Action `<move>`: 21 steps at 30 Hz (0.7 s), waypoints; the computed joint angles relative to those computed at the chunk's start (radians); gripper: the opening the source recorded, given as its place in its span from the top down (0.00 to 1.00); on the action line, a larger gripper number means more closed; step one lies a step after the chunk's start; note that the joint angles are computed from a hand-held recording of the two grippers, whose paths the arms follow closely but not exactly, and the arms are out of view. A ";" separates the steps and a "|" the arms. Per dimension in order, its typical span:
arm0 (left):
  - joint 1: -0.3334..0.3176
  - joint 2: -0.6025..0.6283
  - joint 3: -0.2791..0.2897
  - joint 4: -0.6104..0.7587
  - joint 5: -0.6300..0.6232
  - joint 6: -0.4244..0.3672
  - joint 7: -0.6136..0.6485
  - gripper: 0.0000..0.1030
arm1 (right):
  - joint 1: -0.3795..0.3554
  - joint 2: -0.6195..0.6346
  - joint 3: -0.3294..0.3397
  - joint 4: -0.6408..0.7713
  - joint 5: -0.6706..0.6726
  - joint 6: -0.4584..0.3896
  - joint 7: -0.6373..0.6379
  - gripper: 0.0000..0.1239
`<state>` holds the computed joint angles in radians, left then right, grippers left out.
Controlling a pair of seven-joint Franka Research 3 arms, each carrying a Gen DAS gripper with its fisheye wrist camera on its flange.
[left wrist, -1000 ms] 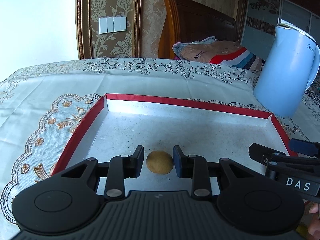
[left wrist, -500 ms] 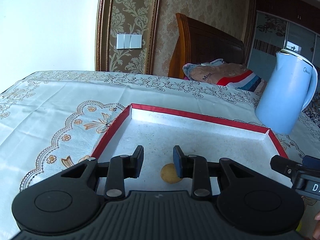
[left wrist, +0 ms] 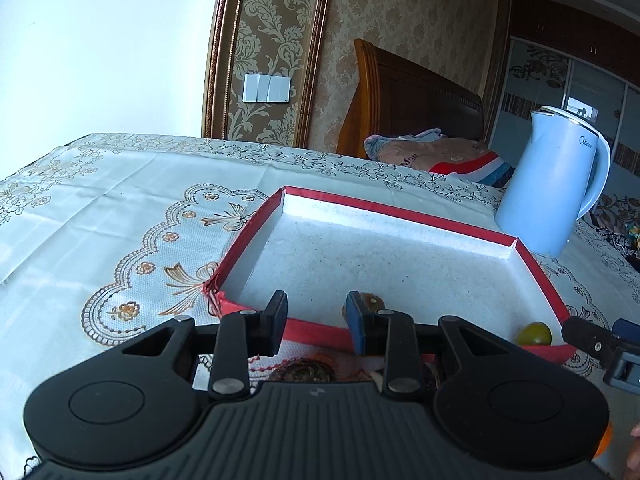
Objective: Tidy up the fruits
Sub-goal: 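Move the left tool to the dark round fruit while the right tool approaches a tangerine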
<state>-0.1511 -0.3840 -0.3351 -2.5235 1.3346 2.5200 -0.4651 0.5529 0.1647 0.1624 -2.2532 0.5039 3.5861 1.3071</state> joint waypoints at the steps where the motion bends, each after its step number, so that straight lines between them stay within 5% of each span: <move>1: -0.005 -0.012 -0.003 -0.014 -0.006 -0.005 0.001 0.70 | 0.002 -0.001 -0.001 -0.003 0.005 0.007 -0.002 0.17; 18: -0.012 -0.054 -0.026 -0.068 -0.077 0.009 0.061 0.68 | 0.017 -0.035 0.015 -0.082 0.051 0.118 -0.056 0.17; 19: -0.014 -0.048 -0.024 -0.065 -0.086 0.006 0.073 0.66 | 0.013 -0.039 0.017 -0.091 0.043 0.125 -0.048 0.17; 21: -0.015 -0.042 -0.024 -0.062 -0.097 0.000 0.085 0.43 | 0.009 -0.044 0.018 -0.101 0.041 0.128 -0.043 0.17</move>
